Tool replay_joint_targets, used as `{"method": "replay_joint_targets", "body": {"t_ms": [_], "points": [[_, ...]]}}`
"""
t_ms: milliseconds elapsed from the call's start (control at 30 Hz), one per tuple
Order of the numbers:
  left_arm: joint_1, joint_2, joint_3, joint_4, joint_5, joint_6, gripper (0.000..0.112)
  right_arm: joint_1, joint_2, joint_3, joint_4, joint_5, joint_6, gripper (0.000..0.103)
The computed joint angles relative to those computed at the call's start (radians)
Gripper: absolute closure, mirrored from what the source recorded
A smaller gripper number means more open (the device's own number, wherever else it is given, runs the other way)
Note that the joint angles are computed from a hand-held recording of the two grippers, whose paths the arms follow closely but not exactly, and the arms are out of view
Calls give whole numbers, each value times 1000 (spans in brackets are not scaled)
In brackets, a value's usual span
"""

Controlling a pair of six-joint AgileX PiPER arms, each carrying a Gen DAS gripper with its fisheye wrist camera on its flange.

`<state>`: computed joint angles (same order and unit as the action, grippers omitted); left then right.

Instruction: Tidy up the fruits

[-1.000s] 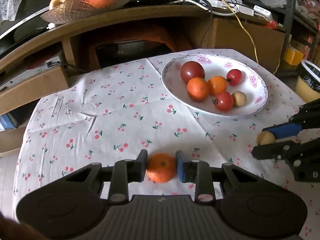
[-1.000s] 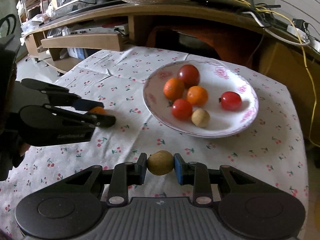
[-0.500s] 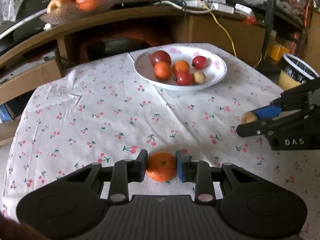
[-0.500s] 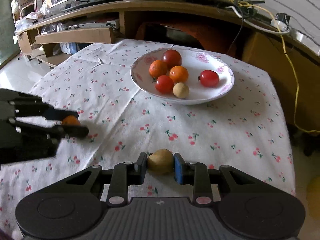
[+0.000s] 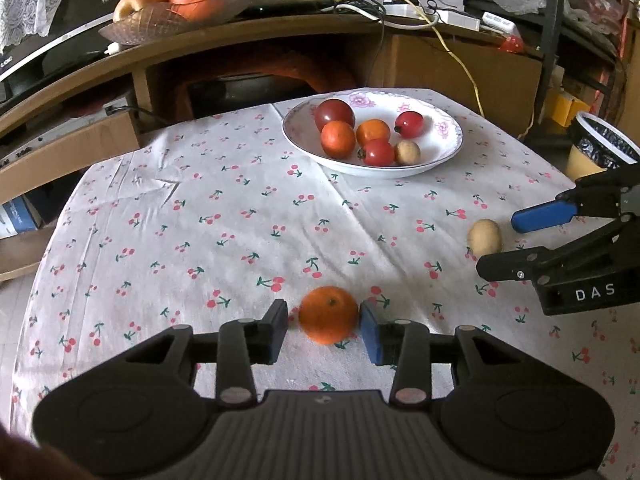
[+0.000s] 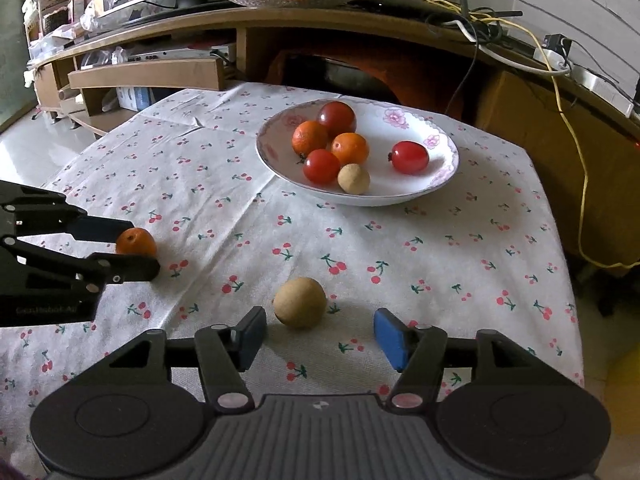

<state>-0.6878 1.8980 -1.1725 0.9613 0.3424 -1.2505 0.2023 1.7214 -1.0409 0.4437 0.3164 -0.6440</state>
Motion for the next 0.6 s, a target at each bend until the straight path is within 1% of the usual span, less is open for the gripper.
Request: {"method": "replay_joint_targets", "body": {"t_ms": [67,300,367,433,500,533,567,600], "points": [[-2,2,-3,2,3,-2,67,-1,2,-3,28,1,-29,47],[-1,6,-26,-80,26,58,67,3,25,-36,74,12,-68,48],[1,6,-24,-78,21,54,68,9,34,-49,32,18,-22,50],[1,6,-22,-69,18,43,68,12,39,-56,7,28,6,58],[2,5,-19,-70,12,46,71,14,38,-52,1,21,8,65],[2,5,-21,-85,9,64,75,13,39,-56,1,27,7,68],[-1,6,-26,-99,15,80,76,13,40,-62,-4,36,13,76],[-3,7,-32,-111,23,95,76,16,40,-68,-34,43,47,76]]}}
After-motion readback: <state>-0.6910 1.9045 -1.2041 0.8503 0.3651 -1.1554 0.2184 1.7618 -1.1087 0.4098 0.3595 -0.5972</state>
